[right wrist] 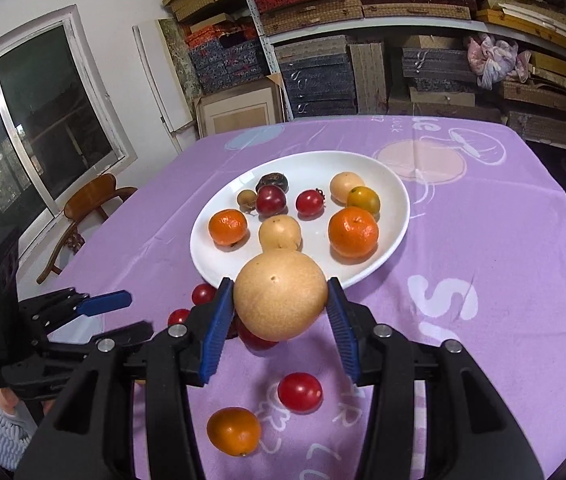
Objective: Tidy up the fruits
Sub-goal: 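Carry pepino to the plate and release with left gripper while right gripper sets grapefruit there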
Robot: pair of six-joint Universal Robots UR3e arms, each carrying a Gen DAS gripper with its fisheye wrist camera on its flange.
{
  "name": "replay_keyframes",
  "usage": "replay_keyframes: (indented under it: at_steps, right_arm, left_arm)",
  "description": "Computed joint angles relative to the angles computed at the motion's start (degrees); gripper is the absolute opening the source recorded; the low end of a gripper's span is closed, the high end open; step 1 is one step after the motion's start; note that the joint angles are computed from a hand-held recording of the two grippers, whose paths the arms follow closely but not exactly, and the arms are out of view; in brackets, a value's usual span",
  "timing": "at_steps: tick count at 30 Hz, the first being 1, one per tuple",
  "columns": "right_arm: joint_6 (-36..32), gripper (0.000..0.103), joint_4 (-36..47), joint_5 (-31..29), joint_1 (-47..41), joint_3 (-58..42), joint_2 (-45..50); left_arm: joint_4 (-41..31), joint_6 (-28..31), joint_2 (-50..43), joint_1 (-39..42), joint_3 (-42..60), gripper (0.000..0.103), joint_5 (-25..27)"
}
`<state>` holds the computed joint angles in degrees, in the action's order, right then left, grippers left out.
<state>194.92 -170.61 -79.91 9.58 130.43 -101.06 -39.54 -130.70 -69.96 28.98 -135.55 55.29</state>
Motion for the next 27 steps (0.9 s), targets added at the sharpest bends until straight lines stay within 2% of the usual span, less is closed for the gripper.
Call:
replay_keyframes:
  at_steps: [2, 4, 8, 10, 13, 16, 19, 23, 25, 27]
  right_arm:
    - [0.07, 0.046, -0.38, -0.07, 0.25, 0.34, 0.31]
    - [0.31, 0.046, -0.9, 0.06, 0.28, 0.87, -0.13]
    - [0.27, 0.046, -0.88, 0.24, 0.31, 1.81, -2.15]
    - [0.25, 0.046, -0.73, 0.38, 0.09, 2.13, -3.0]
    - [0.41, 0.046, -1.12, 0.91, -0.5, 3.21, -3.94]
    - [0.35, 0.046, -1.24, 1.32, -1.08, 3.79, -4.38]
    - [-0.31, 0.046, 0.57, 0.98, -1.61, 0.64, -2.88]
    - [-3.09, 0.046, 8.59, -3.38, -0.86, -13.15, 2.95]
    - [-4.34, 0.046, 13.18, -4.71, -1.16, -22.17, 7.88]
    - [-5.1, 0.046, 17.49, -5.26, -1.81, -31.34, 14.2]
  left_arm:
    - [-3.94, 3.85, 4.44, 3.09, -2.97, 0.056, -0.89]
    - [-3.25, 5.55, 5.94, 3.16, -5.72, 0.056, 0.13]
    - [8.18, 3.57, 2.15, -0.17, -10.53, 0.056, 3.18]
    - [12.8, 1.98, 0.02, -0.74, -11.37, 0.045, 3.21]
    - [7.14, 2.78, 0.17, 0.71, -9.08, 0.045, 0.87]
    - [5.85, 1.8, 2.72, 1.17, -8.33, 0.045, -0.91]
    - [6.97, -6.32, -2.12, -4.26, 1.04, 0.045, -0.68]
    - [15.0, -20.63, -17.65, -16.87, 20.58, 0.045, 6.38]
    - [12.51, -25.12, -26.11, -21.6, 31.48, 0.045, 9.55]
    - [10.92, -27.83, -32.52, -24.88, 37.69, 0.045, 12.22]
